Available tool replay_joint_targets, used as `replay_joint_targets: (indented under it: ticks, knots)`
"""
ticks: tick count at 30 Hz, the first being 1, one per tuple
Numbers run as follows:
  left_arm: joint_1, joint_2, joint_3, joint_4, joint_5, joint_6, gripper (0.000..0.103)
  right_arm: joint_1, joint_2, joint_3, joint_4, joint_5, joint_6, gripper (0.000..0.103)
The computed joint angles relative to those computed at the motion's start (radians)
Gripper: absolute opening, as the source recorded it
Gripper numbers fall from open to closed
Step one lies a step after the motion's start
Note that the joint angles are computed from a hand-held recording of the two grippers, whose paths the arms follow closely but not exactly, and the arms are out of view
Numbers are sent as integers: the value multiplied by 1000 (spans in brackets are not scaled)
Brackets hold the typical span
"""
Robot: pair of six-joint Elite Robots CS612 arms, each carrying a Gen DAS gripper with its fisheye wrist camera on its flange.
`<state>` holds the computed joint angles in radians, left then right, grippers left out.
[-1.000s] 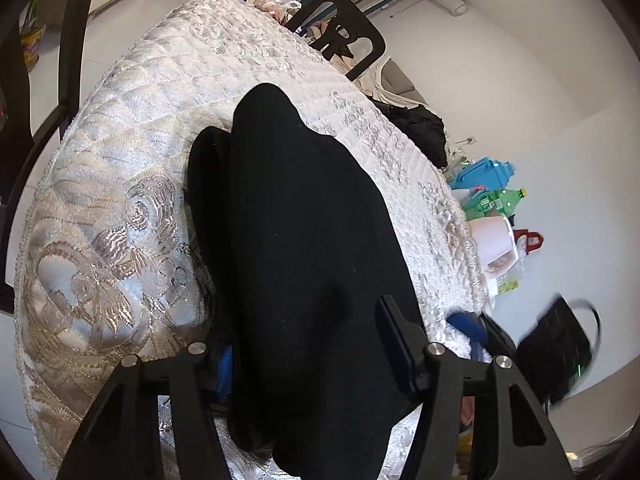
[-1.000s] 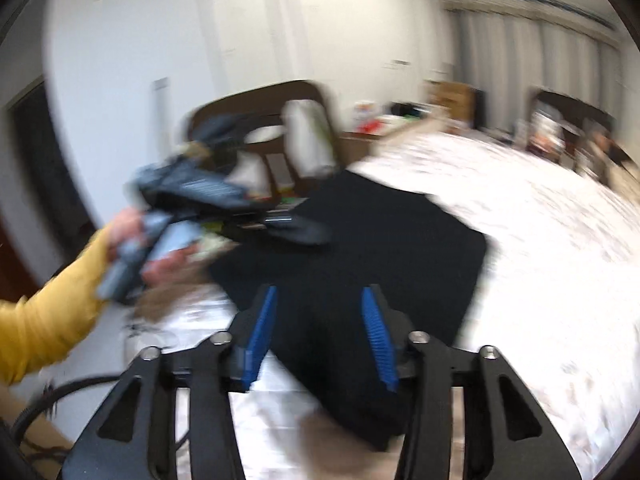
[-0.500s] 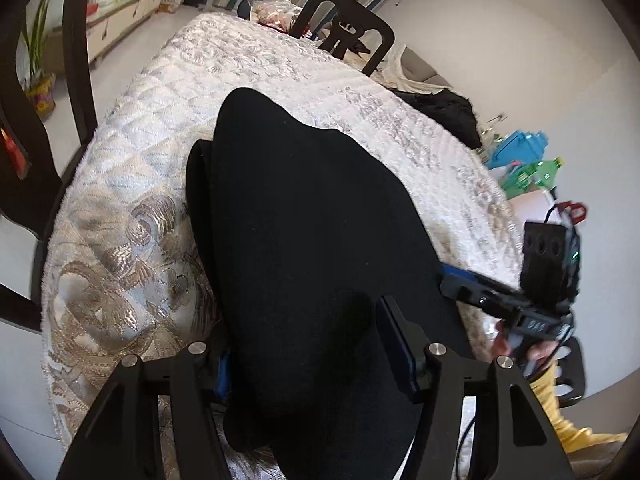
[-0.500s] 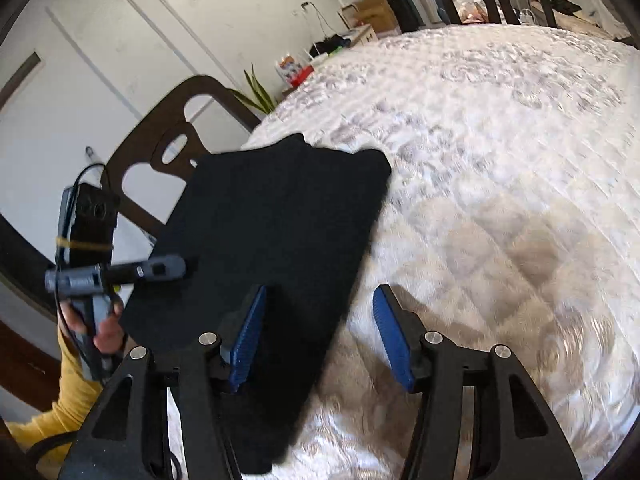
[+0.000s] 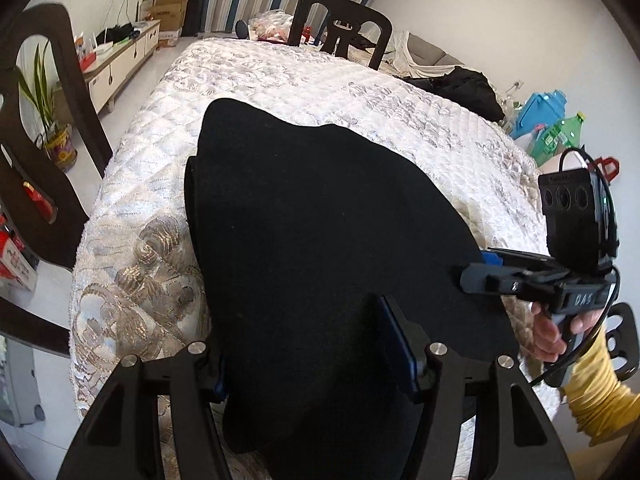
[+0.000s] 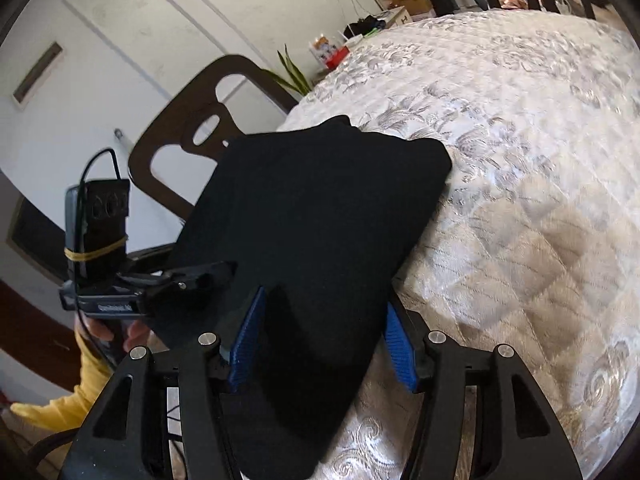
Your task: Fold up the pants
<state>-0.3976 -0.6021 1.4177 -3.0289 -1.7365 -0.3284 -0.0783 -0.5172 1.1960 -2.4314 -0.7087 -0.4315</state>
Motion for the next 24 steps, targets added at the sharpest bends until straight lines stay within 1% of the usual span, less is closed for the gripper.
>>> replay_joint_targets:
  ticks: [2, 5, 7, 8, 10, 11, 15, 18, 20, 21, 23, 24]
  knots:
    - [-4, 0, -5, 10, 12, 2, 64, 3, -2, -2, 0, -12, 9, 58]
    - [-5, -1, -6, 20, 22, 9, 64, 17, -13, 18, -60, -74, -6, 58]
    - [-4, -1, -7, 22, 23, 14, 64, 24, -15, 25, -95, -95, 0, 57]
    - [-4, -1, -8, 25, 23, 17, 64, 24, -14, 25, -94, -84, -2, 56]
    - [-6, -2, -12, 38, 29, 24, 64, 24, -5, 14, -74, -50, -2, 45]
    - [-7, -2, -14, 46, 34, 27, 64, 25, -1, 11, -75, -42, 1, 44]
    - [-11, -4, -20, 71, 48, 28, 65, 26, -2, 19, -103, -57, -7, 41]
    - [-12, -4, -19, 72, 53, 29, 65, 24, -2, 18, -103, -51, 0, 38]
    - [-12, -4, -19, 69, 56, 25, 65, 23, -3, 25, -122, -54, 7, 37]
    - [-12, -5, -18, 69, 59, 23, 64, 23, -5, 32, -139, -60, 14, 36]
    - [-15, -8, -15, 68, 77, 15, 58, 24, -13, 50, -184, -79, 20, 32]
    - [-17, -11, -9, 57, 86, 7, 51, 26, -18, 60, -213, -91, 18, 29]
